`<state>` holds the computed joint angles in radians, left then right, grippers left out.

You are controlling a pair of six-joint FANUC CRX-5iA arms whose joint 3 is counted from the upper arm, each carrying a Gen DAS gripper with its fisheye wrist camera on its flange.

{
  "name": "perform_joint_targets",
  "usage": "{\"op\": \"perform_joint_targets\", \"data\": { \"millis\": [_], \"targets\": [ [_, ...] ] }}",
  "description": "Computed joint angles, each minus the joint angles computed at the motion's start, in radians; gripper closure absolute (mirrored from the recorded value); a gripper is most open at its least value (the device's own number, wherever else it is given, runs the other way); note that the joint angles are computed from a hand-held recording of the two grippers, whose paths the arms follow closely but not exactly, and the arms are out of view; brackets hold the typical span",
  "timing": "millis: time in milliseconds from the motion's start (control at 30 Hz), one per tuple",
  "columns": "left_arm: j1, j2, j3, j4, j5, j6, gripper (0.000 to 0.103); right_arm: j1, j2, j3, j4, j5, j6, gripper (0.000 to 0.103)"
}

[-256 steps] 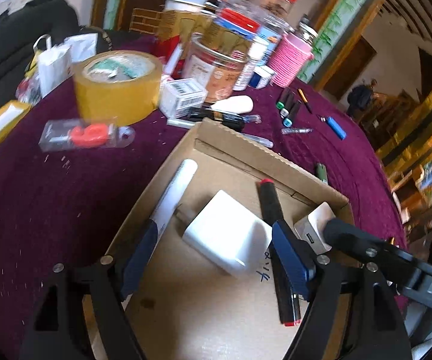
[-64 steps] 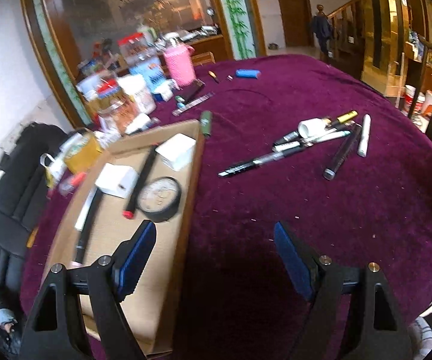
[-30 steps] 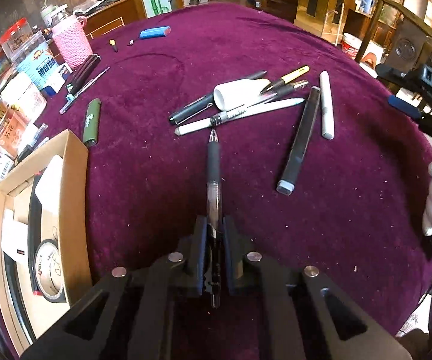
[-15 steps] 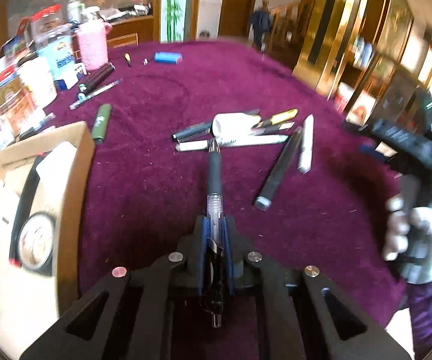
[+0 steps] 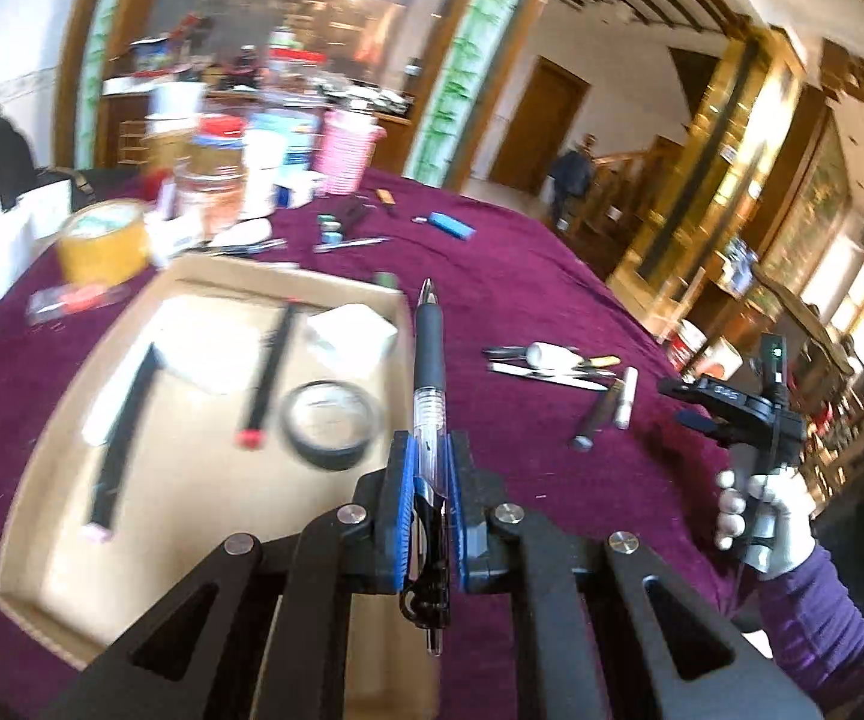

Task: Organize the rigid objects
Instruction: 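Grasp the clear-barrel black pen with the left gripper and lift it, then grasp the black marker with the right gripper while the left gripper carries the clear pen to the tray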

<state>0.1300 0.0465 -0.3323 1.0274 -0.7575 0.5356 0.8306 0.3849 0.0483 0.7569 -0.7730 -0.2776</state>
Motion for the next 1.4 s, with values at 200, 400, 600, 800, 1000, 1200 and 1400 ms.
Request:
{"op": "perform_joint_targets", "data": {
  "millis": [200,400,600,800,1000,1200,1400],
  "targets": [
    [0.05,0.002,-0.022,0.02,0.01,0.003,0.093,0.005,0.133,0.283,-0.269,-0.048,0.352,0.021],
    [0.067,0.001,-0.034,0.026,0.007,-0.013,0.093,0.014,0.18,0.378,-0.401,-0.07,0.426,0.032],
    [0.056,0.005,-0.036,0.02,0.005,-0.009,0.093,0.011,0.321,0.598,-0.372,-0.271,0.424,0.035],
    [0.06,-0.008,-0.038,0.005,0.011,0.01,0.093,0.037,0.468,0.806,-0.259,-0.463,0.454,0.042],
    [0.067,-0.038,-0.061,0.007,0.009,0.005,0.093,0.04,0.397,0.7,-0.29,-0.378,0.502,0.074],
    [0.071,-0.051,-0.071,0.018,0.007,-0.006,0.093,0.049,0.352,0.659,-0.34,-0.408,0.541,0.076],
    [0.081,-0.062,-0.077,-0.001,0.003,0.011,0.093,0.031,0.452,0.803,-0.312,-0.502,0.515,0.055]
  ]
}}
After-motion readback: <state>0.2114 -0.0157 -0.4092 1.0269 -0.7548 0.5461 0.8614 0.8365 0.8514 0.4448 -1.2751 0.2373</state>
